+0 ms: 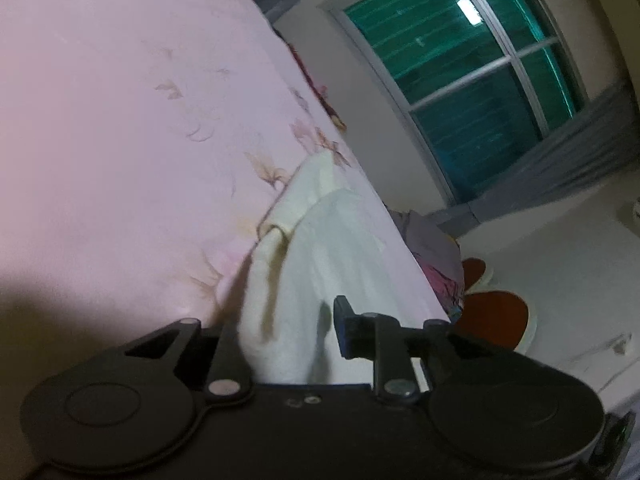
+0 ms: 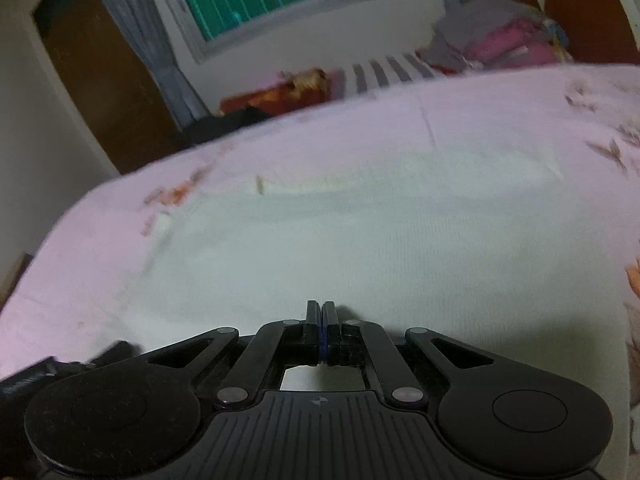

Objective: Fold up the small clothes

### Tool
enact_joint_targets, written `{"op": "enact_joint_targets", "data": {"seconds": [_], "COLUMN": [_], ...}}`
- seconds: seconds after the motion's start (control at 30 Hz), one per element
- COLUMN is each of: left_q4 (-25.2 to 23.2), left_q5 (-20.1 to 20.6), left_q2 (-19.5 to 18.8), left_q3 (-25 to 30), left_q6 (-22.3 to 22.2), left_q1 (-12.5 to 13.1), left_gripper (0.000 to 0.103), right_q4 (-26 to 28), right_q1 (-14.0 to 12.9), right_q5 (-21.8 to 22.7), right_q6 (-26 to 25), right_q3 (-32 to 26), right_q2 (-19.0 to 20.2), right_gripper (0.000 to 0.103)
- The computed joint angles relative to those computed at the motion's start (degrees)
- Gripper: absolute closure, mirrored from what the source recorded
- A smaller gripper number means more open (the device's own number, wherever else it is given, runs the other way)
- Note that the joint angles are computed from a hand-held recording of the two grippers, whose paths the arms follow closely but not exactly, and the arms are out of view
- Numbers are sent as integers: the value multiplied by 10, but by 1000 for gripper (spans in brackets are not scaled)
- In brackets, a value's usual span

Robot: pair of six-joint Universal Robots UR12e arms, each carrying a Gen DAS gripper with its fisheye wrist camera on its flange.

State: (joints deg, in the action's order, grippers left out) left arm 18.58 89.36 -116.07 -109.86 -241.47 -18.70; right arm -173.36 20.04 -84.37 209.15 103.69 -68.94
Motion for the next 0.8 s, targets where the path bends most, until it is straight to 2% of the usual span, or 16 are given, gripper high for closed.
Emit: {"op": "enact_joint_targets", "data": {"seconds": [0.03, 0.1, 0.13, 0.17, 0.2, 0.27, 0.33, 0.4, 0.5, 0.63, 0.73, 0.8], "left_q4": [0, -7, -11, -27, -35, -47, -73, -106, -147, -202, -238, -308], "left_q5": [2, 7, 5, 5, 8, 17, 26, 35, 20, 10, -3, -16], "left_q2": [-1, -1, -1, 2, 4, 9, 17, 23, 22, 8, -10, -26], "left_q3": [1, 5, 7, 10, 12, 22, 39, 60, 97, 149, 183, 215], "left_q6": [-8, -7, 1, 14, 29, 76, 144, 211, 297, 377, 407, 430], "left_q1": [-1, -2, -2, -2, -3, -9, -20, -33, -52, -84, -107, -123], "left_gripper": [80, 81, 85, 97, 96, 96, 96, 96, 96, 96, 96, 93], "right_q4": [-3, 28, 16, 14, 16, 10, -6, -37, -91, -135, -155, -159], "right_q1": [-1, 1, 0, -1, -3, -8, -18, -28, -52, -95, -128, -149], "right_q5": [11, 8, 10, 15, 19, 34, 61, 74, 79, 81, 85, 102], "right_q6": [1, -9, -6, -3, -4, -3, 9, 30, 68, 100, 115, 127], "right_q3": [0, -7, -2, 0, 0, 4, 12, 26, 58, 104, 135, 151], "right_q2": [1, 8, 8, 7, 6, 5, 3, -3, -22, -55, -80, -94], "right_gripper": [103, 103, 103, 103, 103, 103, 103, 103, 103, 103, 103, 103]}}
